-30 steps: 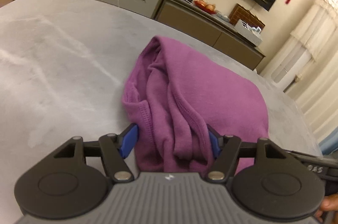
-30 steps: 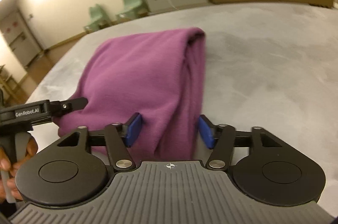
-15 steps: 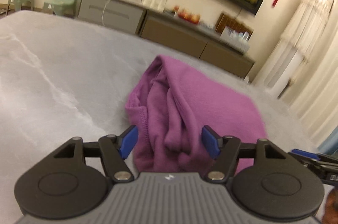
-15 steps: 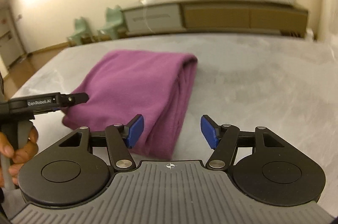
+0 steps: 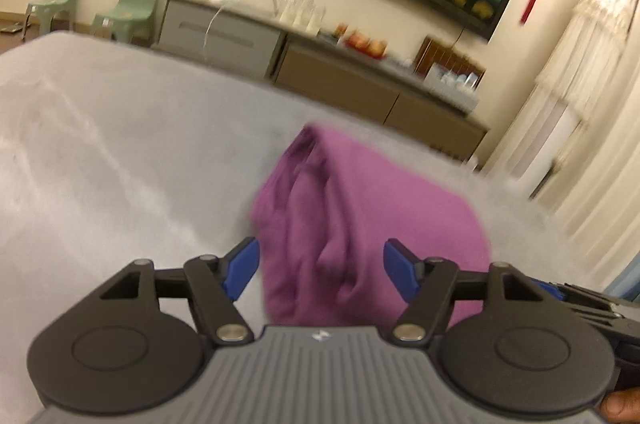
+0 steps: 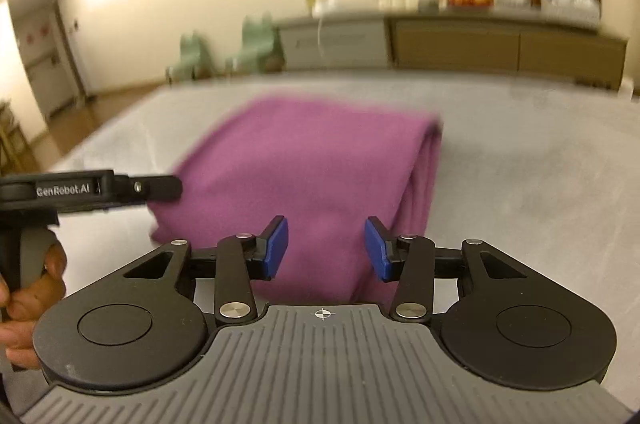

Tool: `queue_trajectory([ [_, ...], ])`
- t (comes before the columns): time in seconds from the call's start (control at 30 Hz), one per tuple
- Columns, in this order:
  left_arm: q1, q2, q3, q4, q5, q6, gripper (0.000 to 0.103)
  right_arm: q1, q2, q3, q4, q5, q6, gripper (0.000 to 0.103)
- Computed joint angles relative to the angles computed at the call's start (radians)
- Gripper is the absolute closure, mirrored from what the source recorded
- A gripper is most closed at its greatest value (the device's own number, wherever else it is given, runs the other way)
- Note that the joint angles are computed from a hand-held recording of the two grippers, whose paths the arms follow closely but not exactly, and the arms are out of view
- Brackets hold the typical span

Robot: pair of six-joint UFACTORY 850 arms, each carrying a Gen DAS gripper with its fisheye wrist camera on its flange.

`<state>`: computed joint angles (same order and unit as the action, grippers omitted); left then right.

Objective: Fold clothes

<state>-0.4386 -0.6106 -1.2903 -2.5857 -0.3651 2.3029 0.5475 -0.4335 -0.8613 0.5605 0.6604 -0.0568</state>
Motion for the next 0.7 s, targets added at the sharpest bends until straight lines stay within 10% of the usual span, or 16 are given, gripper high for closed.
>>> queue_trajectory([
  [0.13, -0.003, -0.071, -0.094, 0.156, 0.143, -0.144, 0.030, -0.012, -0.025, -0.025, -0.006, -0.063, -0.007, 0.056],
  [0.37, 0.002, -0.049, -0.060, 0.164, 0.132, -0.145, 0.022, -0.011, -0.009, -0.026, 0.086, -0.120, -0.018, 0.046],
  [0.47, -0.027, 0.003, -0.030, 0.073, 0.202, -0.017, 0.011, 0.016, 0.062, 0.024, 0.190, -0.068, -0.095, 0.014],
  [0.7, -0.089, 0.096, 0.058, -0.196, 0.224, 0.328, 0.000, 0.065, 0.176, 0.131, 0.325, -0.024, -0.149, 0.009],
])
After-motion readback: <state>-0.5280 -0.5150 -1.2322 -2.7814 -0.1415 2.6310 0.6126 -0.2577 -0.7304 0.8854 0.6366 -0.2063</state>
